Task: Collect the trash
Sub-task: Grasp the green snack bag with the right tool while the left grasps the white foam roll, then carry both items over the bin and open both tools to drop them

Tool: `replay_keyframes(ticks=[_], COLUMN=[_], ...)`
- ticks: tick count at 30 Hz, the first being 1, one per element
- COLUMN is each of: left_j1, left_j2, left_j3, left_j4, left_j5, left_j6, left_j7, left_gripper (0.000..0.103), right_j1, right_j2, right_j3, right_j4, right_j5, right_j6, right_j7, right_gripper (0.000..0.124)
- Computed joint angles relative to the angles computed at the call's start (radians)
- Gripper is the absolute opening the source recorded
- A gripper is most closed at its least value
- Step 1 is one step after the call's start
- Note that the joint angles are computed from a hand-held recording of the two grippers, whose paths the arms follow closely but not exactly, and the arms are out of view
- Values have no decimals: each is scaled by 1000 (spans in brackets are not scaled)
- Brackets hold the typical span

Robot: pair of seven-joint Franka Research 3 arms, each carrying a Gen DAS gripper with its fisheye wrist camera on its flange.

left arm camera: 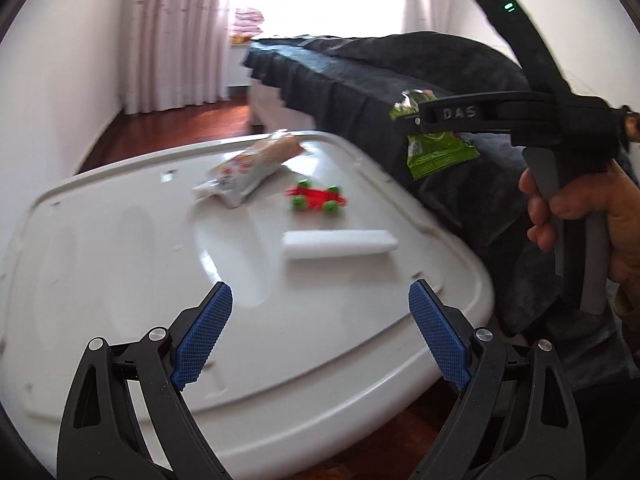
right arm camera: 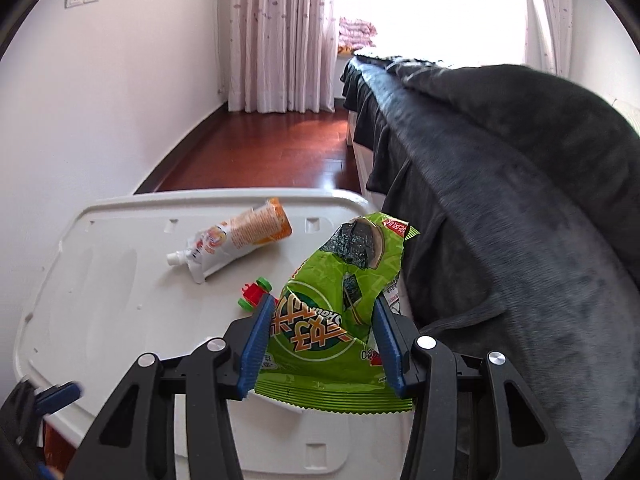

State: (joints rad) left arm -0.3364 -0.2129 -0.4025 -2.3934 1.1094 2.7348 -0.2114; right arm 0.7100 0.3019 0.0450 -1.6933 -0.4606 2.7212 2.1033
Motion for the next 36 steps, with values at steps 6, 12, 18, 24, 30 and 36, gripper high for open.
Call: replay_keyframes(ticks=[6,12,18,24,30,36], left_j1=[42,27,28,-61,-86,-96], left_j2=[191,316,401,446,378,294], left_j3=[95,128,99,172,187,156], left_j4=[120,190,270,341,288,219], left_j5=[9,-318,-593,-572,-496,-396], left_j6=[274,274,185,19,-34,-98], left_j7=[279,726,1088,1021,802,569], left_gripper=[88,88,88,79,47,36], right_j1=[-27,-65,-72,-68,-64,-46], right_j2=[-88,-112,-117,-114,-106,-113], right_j3=[7,36,45,44,45,41], right_j4=[-100,-132,-144,-145,-143,-144], right_j5=[-8,23,51,61,82,56], right_j6=[61,99,119,123,128,120], right_j7=[13,-4,-23,-39,-60,-49], right_gripper=[48,48,48,48,49,49])
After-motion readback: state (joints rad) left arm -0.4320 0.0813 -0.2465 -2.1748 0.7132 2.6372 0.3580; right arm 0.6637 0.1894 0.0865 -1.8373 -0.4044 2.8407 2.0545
